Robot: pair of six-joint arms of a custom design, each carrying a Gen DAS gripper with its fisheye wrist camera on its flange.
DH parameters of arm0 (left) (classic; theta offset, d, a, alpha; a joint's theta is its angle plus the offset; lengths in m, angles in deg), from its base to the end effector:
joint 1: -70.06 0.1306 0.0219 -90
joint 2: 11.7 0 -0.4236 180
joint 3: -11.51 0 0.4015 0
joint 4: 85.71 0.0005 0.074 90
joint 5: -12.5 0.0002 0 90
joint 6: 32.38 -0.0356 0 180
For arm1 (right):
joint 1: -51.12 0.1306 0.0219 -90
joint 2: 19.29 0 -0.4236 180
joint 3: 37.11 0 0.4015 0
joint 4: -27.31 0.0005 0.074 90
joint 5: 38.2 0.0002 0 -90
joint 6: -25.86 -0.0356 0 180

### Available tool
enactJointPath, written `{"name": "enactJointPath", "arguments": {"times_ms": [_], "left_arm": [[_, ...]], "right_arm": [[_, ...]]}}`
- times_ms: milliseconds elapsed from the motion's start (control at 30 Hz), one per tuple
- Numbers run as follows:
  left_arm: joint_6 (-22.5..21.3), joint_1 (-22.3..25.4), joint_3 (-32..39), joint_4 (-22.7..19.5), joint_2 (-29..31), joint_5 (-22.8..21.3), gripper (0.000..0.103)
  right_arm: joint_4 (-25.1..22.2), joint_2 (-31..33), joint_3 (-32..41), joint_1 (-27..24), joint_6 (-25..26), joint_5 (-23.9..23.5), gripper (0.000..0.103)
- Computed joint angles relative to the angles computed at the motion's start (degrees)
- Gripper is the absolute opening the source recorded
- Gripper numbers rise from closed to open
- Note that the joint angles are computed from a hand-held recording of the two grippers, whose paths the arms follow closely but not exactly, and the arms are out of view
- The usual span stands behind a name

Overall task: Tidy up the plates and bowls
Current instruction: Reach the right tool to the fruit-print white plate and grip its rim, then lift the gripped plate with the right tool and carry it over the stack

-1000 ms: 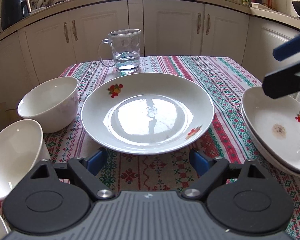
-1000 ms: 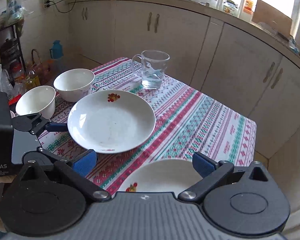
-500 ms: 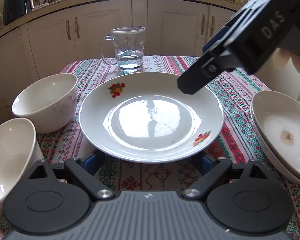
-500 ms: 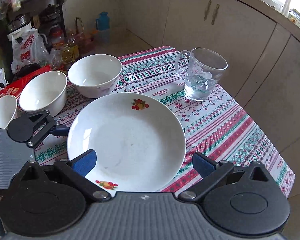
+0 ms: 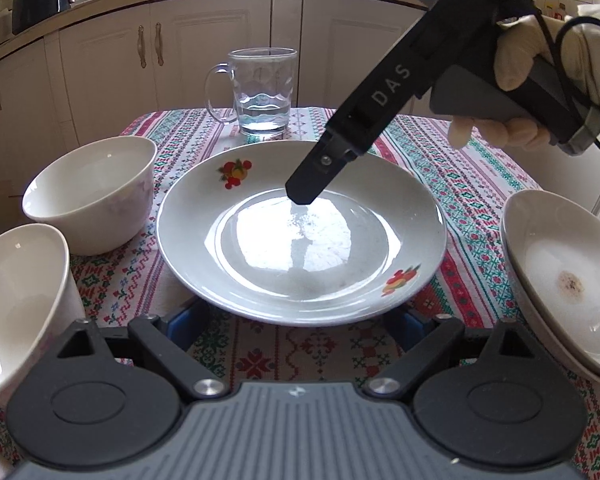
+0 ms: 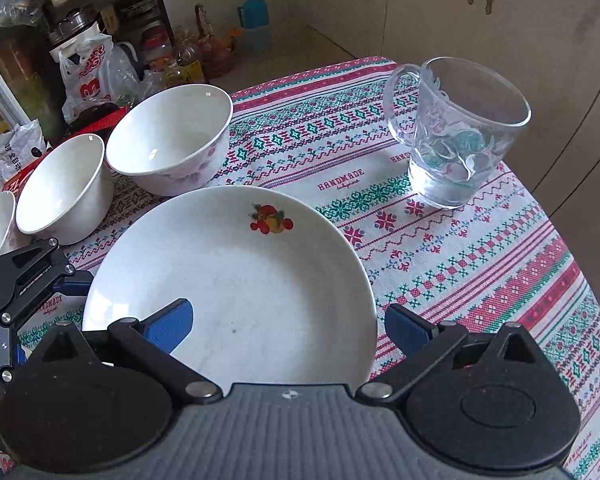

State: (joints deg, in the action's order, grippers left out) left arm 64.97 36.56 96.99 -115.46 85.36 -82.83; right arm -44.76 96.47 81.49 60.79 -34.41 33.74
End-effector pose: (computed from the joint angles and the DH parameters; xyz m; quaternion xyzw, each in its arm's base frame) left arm 0.4596 -0.3009 0.3980 0.1872 0.8909 -0.1039 0.4005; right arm 0.6341 0.1187 0.4311 -0.3541 0.9050 0.1210 0.2022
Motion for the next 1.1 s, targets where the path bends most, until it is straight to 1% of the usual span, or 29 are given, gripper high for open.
{"name": "enactJointPath", "arguments": {"times_ms": [100,233,333,433,567,800,900,1100], "left_arm": [[-0.2,0.0,0.0,0.0,0.0,-0.1,0.094],[-0.5,0.0,0.0,0.1,0.1,-0.1,0.094],[-0.8,0.1,0.0,0.3,0.1,0.0,0.094],[-1.0,0.1,-0.1,0.5,0.1,0.0,0.094],[-1.2,0.1,-0.3,0.6,0.0,0.1,0.094],[-1.6,0.1,-0.2,0.7,0.0,0.1,0.095],[-2.1,0.0,-0.4,1.1,0.0,-0.1,0.095],[-2.8,0.0,-0.2,1.0,0.0,-0.2,0.095]], "right_arm": [[-1.6,1.8,2.1,-0.1,0.9,-0.9,0.103],[-4.6,4.5,5.9,-0.8,1.3,-4.0,0.103],[-5.7,5.6,7.5,-1.0,1.6,-4.7,0.103],[-8.7,7.3,10.1,-1.4,2.1,-6.9,0.103],[-12.1,9.4,13.2,-1.5,2.8,-8.0,0.103],[-20.4,13.2,19.4,-1.6,5.3,-10.4,0.103],[-21.8,13.9,20.5,-1.6,5.7,-10.8,0.103],[-24.5,15.4,22.8,-2.5,5.2,-13.8,0.103]]}}
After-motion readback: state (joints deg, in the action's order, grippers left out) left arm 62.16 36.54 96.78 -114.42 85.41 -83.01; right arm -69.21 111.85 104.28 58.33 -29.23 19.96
